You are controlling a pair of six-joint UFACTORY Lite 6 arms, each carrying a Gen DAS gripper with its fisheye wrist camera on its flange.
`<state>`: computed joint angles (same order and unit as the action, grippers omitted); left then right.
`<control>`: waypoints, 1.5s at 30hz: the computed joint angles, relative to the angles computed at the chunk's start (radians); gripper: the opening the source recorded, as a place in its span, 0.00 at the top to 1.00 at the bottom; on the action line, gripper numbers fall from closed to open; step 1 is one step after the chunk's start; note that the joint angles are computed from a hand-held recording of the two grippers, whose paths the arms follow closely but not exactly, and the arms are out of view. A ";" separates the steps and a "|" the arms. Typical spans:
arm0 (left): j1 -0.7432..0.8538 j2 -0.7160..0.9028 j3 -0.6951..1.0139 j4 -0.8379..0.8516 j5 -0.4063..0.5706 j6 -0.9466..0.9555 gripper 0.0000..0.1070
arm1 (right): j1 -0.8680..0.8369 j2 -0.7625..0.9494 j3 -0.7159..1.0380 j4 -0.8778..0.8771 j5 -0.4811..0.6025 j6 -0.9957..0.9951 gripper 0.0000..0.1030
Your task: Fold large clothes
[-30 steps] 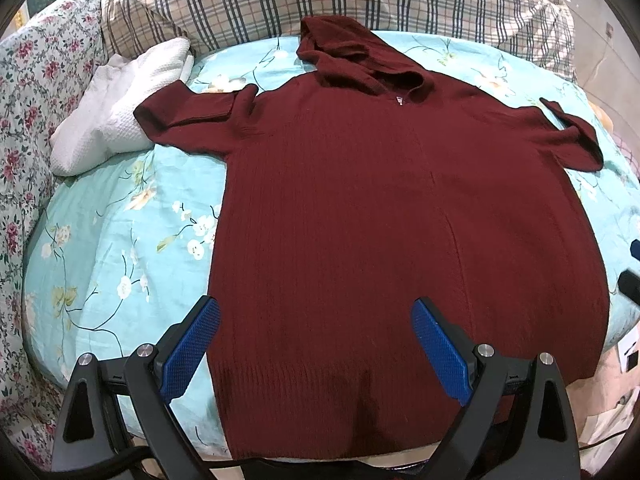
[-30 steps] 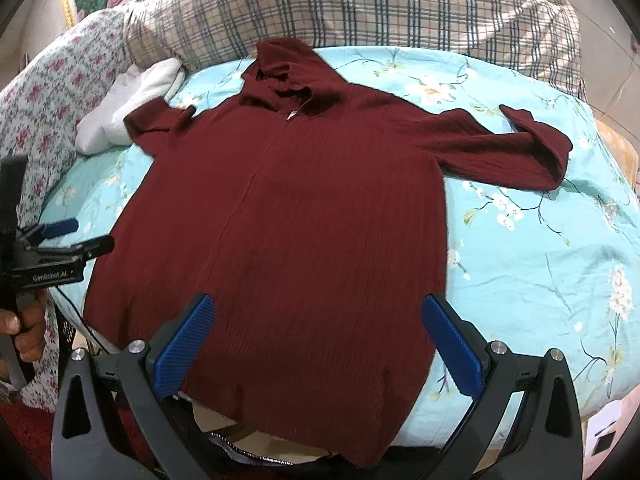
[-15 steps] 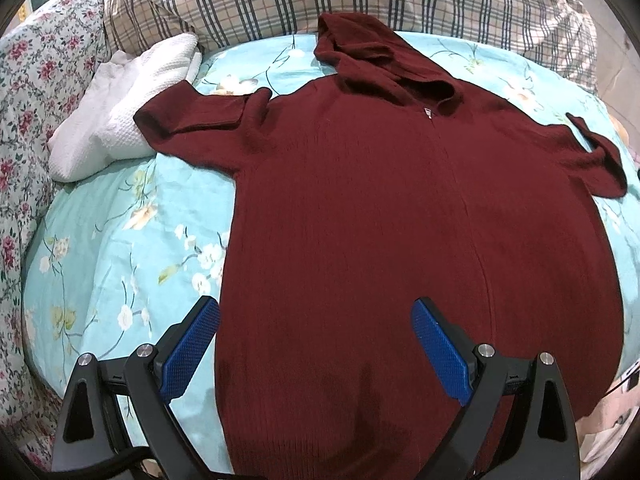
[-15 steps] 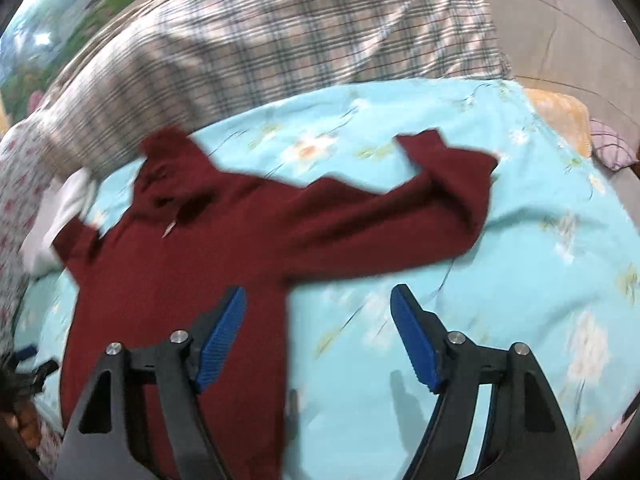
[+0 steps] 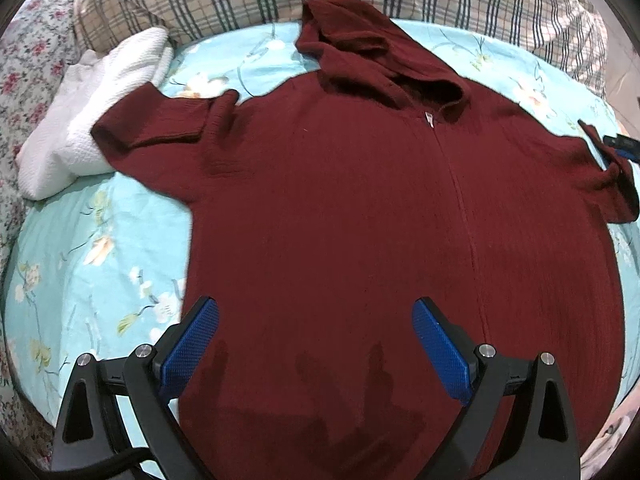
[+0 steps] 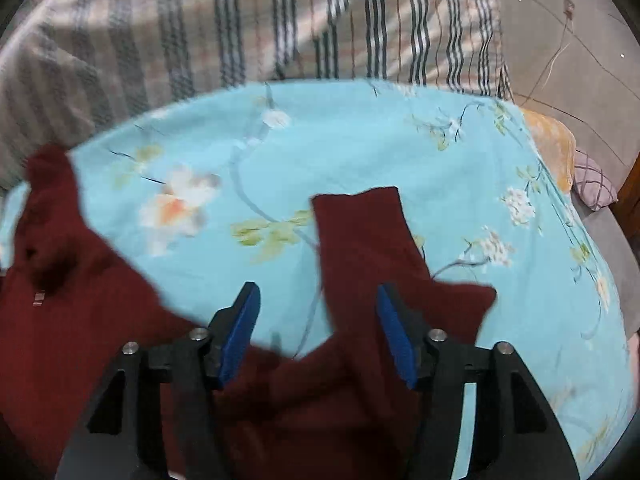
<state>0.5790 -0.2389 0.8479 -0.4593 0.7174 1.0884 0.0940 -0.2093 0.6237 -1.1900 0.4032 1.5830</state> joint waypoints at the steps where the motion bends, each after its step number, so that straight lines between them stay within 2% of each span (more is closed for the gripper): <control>1: -0.017 0.007 -0.004 0.011 -0.015 -0.016 0.09 | -0.030 0.048 0.025 -0.003 -0.012 -0.015 0.47; 2: -0.041 0.016 -0.009 0.030 -0.037 -0.040 0.09 | -0.062 0.100 0.052 0.002 -0.021 -0.039 0.50; 3: -0.059 0.027 -0.012 0.045 -0.056 -0.059 0.09 | -0.084 0.131 0.066 0.006 -0.032 -0.055 0.61; 4: -0.068 0.039 -0.011 0.050 -0.064 -0.067 0.09 | -0.108 0.148 0.072 0.024 -0.054 -0.080 0.76; 6: -0.085 0.063 -0.009 0.056 -0.076 -0.084 0.09 | -0.142 0.143 0.071 0.048 -0.114 -0.110 0.95; 10: -0.088 0.095 0.003 0.027 -0.066 -0.071 0.09 | -0.052 -0.027 -0.012 -0.003 -0.116 0.013 0.95; 13: -0.071 0.111 0.017 -0.036 -0.032 -0.013 0.09 | 0.071 -0.123 -0.063 -0.173 -0.172 0.296 0.95; 15: -0.049 0.128 0.033 -0.066 0.004 0.019 0.09 | 0.201 -0.131 -0.047 -0.304 -0.172 0.506 0.95; 19: 0.017 0.205 0.111 -0.123 0.122 0.072 0.09 | 0.484 0.059 0.124 -0.596 -0.116 0.924 0.95; 22: 0.085 0.268 0.186 -0.163 0.211 0.113 0.09 | 0.655 0.368 0.388 -0.839 -0.055 1.185 0.95; 24: 0.131 0.321 0.246 -0.183 0.275 0.130 0.09 | 0.706 0.551 0.577 -0.907 -0.090 1.245 0.95; 26: 0.178 0.390 0.319 -0.204 0.350 0.144 0.09 | 0.747 0.724 0.761 -0.890 -0.133 1.224 0.95; 29: 0.219 0.484 0.419 -0.220 0.446 0.140 0.09 | 0.787 0.931 1.004 -0.688 -0.213 1.004 0.95; 31: 0.230 0.547 0.481 -0.233 0.494 0.134 0.09 | 0.806 1.020 1.090 -0.526 -0.236 0.837 0.92; 32: 0.227 0.579 0.512 -0.235 0.505 0.126 0.09 | 0.807 1.051 1.116 -0.505 -0.248 0.816 0.92; 33: 0.225 0.600 0.533 -0.234 0.517 0.119 0.09 | 0.809 1.054 1.109 -0.515 -0.262 0.837 0.92; 35: 0.199 0.674 0.612 -0.240 0.545 0.078 0.09 | 0.807 1.005 1.026 -0.645 -0.282 1.004 0.84; 36: 0.189 0.699 0.640 -0.246 0.558 0.061 0.09 | 0.813 0.974 0.980 -0.733 -0.263 1.109 0.78; 37: 0.174 0.733 0.676 -0.258 0.574 0.040 0.09 | 0.821 0.923 0.911 -0.821 -0.235 1.213 0.76; 40: 0.091 0.849 0.810 -0.291 0.612 -0.043 0.09 | 0.857 0.757 0.685 -1.024 -0.119 1.480 0.76; 42: 0.016 0.913 0.882 -0.290 0.580 -0.088 0.11 | 0.889 0.636 0.536 -0.980 -0.042 1.496 0.75; 45: -0.077 0.937 0.888 -0.256 0.464 -0.094 0.18 | 0.947 0.450 0.313 -0.876 0.071 1.512 0.75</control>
